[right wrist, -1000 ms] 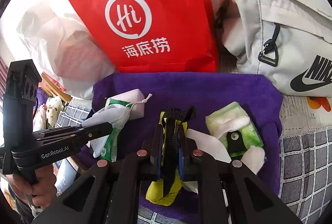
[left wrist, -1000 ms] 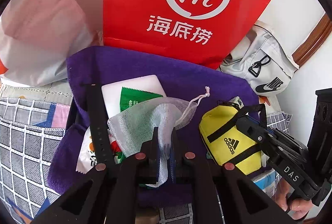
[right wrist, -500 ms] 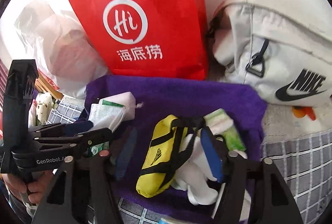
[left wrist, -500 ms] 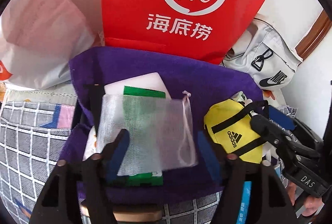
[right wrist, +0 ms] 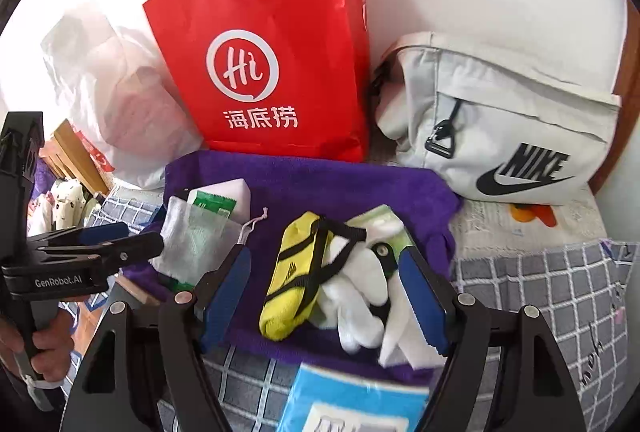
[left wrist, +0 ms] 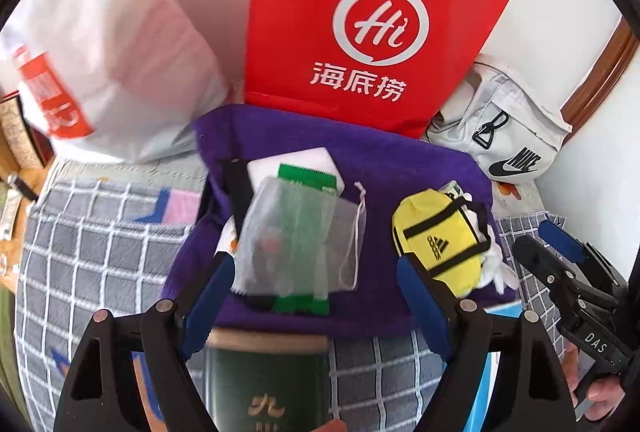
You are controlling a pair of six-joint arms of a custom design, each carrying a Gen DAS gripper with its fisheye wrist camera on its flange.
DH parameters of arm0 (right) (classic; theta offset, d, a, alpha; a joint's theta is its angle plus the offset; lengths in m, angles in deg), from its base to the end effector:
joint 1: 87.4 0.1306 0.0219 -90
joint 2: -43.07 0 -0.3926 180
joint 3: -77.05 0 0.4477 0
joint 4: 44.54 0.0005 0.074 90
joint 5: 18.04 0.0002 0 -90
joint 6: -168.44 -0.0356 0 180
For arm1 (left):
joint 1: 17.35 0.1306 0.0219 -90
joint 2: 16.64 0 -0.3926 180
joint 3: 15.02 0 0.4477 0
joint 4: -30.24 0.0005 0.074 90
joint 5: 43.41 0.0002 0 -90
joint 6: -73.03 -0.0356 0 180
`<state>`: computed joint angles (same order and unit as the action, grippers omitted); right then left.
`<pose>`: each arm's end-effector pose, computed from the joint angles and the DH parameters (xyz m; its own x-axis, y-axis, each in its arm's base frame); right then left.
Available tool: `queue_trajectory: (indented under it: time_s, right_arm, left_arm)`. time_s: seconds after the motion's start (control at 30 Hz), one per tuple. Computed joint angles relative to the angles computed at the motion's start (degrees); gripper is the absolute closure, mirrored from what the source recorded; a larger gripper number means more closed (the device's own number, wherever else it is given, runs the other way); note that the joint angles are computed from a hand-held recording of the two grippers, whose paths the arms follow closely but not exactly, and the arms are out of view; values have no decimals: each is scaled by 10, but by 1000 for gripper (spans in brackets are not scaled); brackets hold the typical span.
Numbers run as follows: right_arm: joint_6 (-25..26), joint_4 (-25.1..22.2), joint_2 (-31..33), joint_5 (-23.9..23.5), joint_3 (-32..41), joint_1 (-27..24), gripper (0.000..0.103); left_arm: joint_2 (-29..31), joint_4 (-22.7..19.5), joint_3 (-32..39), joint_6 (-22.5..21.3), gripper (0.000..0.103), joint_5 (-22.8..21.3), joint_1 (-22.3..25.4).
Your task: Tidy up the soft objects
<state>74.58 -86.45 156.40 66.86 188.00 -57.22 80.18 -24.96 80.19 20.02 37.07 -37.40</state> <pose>0.6063 0.3557 0.3959 -0.6397 -0.2944 -0.7100 -0.5138 0.8508 0.1101 0.5426 -0.1923 0.4164 -0.7802 -0.3469 -0.5205 -0.2709 0.9374 -0.2188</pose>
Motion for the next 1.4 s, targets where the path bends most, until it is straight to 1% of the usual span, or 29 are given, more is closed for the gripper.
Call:
queue_trajectory:
  time_s: [0.03, 0.13, 0.2, 0.3, 0.43, 0.57, 0.63, 0.67, 0.7, 0.73, 0.77, 0.83, 0.87, 0.9, 1.0, 1.1, 1.17, 1.27, 1.33, 1.4]
  right_arm:
    - [-1, 5, -10, 6, -11, 2, 27]
    - [-7, 17, -46, 23, -50, 7, 21]
    - [-19, 35, -75, 24, -82, 8, 21]
    - [-32, 31, -114, 17, -117, 9, 19]
    - [-35, 7, -158, 19, -154, 17, 18]
    - [-49, 24, -223, 29, -218, 25, 18]
    - [-62, 34, -256, 40, -250, 30, 17]
    - [-64, 41, -273, 48, -266, 33, 12]
    - [-63, 46, -291, 58, -283, 38, 9]
    - [-61, 48, -304, 68, -294, 43, 4]
    - [-60, 51, -319, 81, -307, 48, 1]
    - [-60, 56, -348, 105, -331, 60, 0]
    - [-59, 53, -360, 116, -340, 66, 0]
    - [-58, 51, -369, 124, -347, 71, 0]
    - [-62, 49, -400, 144, -369, 85, 0]
    - [-61, 45, -432, 165, -394, 102, 0]
    - [-60, 42, -449, 176, -405, 110, 0]
    - [-67, 36, -475, 185, -423, 123, 0]
    - [-69, 30, -486, 189, -429, 129, 0]
    - [-70, 29, -501, 196, -437, 135, 0]
  left_arm:
    - [-7, -3, -6, 4, 20, -4, -3]
    - [-36, -14, -25, 14, 21, -29, -19]
    - [-57, -23, -38, 22, 20, -50, -32]
    - [-78, -53, -45, 31, 21, -87, -56]
    - [-118, -66, -69, 54, 21, -131, -94]
    - [-146, -85, -81, 83, 20, -165, -131]
    - [-156, -104, -84, 99, 20, -185, -154]
    - [-161, -117, -86, 110, 20, -196, -167]
    - [-165, -121, -88, 116, 20, -202, -178]
    - [-171, -124, -92, 122, 20, -207, -187]
    - [-177, -126, -96, 129, 20, -212, -198]
    - [-190, -131, -103, 145, 20, -224, -218]
    - [-194, -135, -106, 155, 17, -232, -228]
    - [-198, -146, -106, 172, 12, -249, -242]
    - [-202, -173, -103, 191, 3, -288, -275]
    - [-204, -204, -98, 222, 2, -311, -304]
    - [-211, -213, -104, 247, 2, -320, -323]
    - [-215, -231, -107, 269, 2, -329, -344]
    - [-213, -255, -104, 291, 2, -339, -358]
    - [-215, -268, -103, 309, 2, -349, -369]
